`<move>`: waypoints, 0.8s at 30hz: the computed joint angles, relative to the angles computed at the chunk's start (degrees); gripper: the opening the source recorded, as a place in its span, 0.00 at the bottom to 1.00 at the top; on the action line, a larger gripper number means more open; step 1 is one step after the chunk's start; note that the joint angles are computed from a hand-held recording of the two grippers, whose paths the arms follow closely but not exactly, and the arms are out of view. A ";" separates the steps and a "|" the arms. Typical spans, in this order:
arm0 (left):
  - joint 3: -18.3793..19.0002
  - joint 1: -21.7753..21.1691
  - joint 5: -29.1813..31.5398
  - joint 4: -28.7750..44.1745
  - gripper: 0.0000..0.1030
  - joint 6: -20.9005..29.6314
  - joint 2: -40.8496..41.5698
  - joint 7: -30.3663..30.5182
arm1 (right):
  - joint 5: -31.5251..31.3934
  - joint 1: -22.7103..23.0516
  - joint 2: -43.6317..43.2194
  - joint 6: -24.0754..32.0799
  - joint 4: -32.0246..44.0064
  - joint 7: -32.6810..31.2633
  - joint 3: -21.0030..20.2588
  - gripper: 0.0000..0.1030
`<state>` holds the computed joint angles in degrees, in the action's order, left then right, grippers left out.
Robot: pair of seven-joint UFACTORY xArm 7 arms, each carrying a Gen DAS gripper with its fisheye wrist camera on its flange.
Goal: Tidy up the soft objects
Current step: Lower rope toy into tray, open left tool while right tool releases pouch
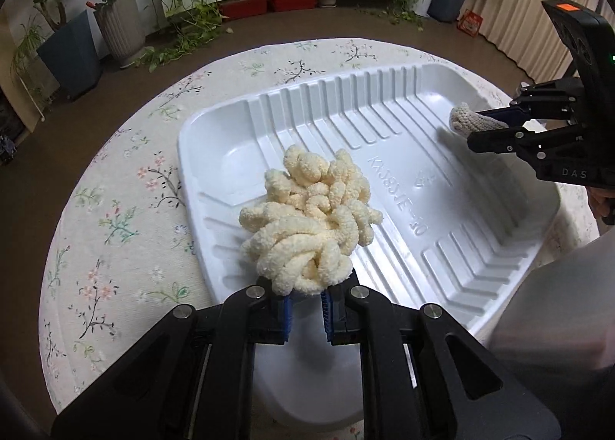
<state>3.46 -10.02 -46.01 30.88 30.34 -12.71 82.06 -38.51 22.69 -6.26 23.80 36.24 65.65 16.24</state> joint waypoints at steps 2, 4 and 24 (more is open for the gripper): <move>-0.02 -0.03 -0.17 0.35 0.12 0.09 0.31 -0.14 | -0.61 -0.09 0.83 0.00 0.32 0.40 -0.04 0.24; -0.28 -0.13 -0.34 0.30 0.12 -0.66 0.49 0.00 | -0.92 -0.03 1.17 -0.31 0.27 0.77 -0.27 0.24; -0.23 -1.70 -2.55 -0.69 0.62 -1.60 -1.01 0.69 | -4.80 -1.20 -1.17 -2.17 -2.06 5.28 0.20 0.52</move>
